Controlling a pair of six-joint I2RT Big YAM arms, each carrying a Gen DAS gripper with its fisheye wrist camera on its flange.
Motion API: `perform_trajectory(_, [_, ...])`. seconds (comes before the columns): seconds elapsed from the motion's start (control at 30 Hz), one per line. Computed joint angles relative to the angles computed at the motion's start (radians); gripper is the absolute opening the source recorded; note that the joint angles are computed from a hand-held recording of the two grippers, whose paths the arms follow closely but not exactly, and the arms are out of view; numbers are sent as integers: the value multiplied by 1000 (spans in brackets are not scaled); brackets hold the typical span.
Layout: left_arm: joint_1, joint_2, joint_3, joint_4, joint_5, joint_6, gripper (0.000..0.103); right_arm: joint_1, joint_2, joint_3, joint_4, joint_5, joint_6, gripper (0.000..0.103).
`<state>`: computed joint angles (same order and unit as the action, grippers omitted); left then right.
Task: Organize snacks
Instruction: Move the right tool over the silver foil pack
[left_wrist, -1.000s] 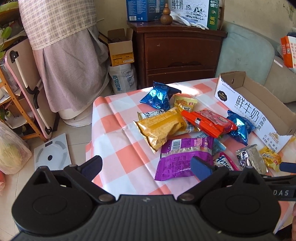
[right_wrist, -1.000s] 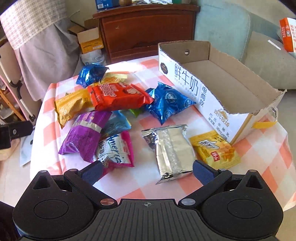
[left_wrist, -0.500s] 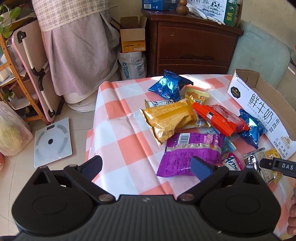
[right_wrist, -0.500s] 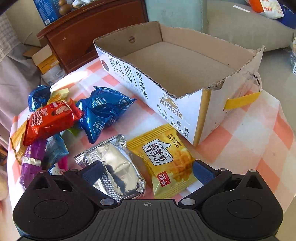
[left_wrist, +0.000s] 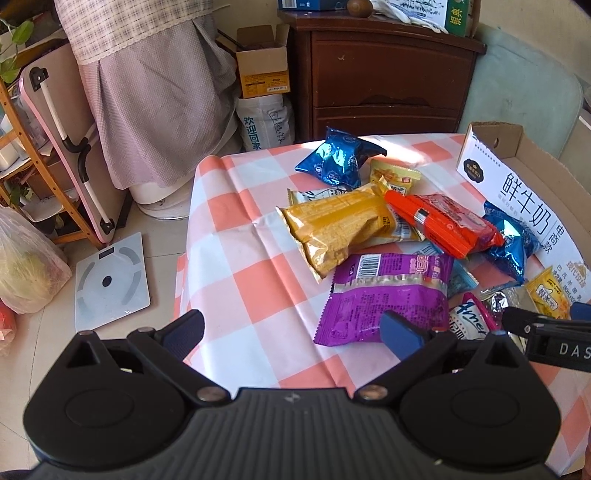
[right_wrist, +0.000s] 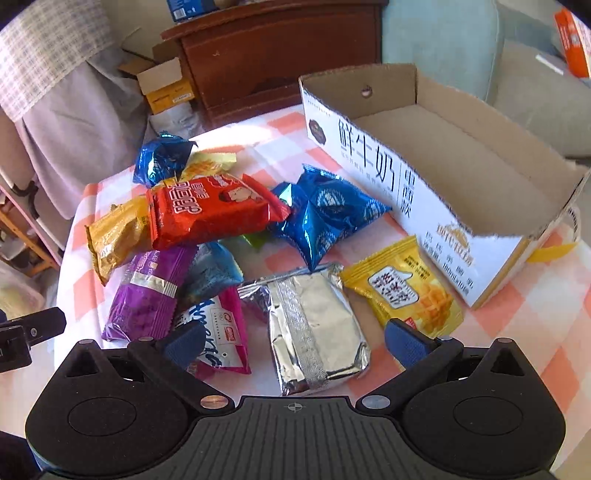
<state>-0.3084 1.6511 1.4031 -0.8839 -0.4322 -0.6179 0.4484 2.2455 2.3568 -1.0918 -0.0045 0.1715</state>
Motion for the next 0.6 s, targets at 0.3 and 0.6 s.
perform_trajectory(0.3, [3, 32, 57, -46, -26, 1, 101, 33, 86, 228, -107, 148, -111, 103])
perform_trajectory(0.6, [-14, 81, 113, -89, -52, 31, 101, 39, 115, 272, -147, 172, -72, 103])
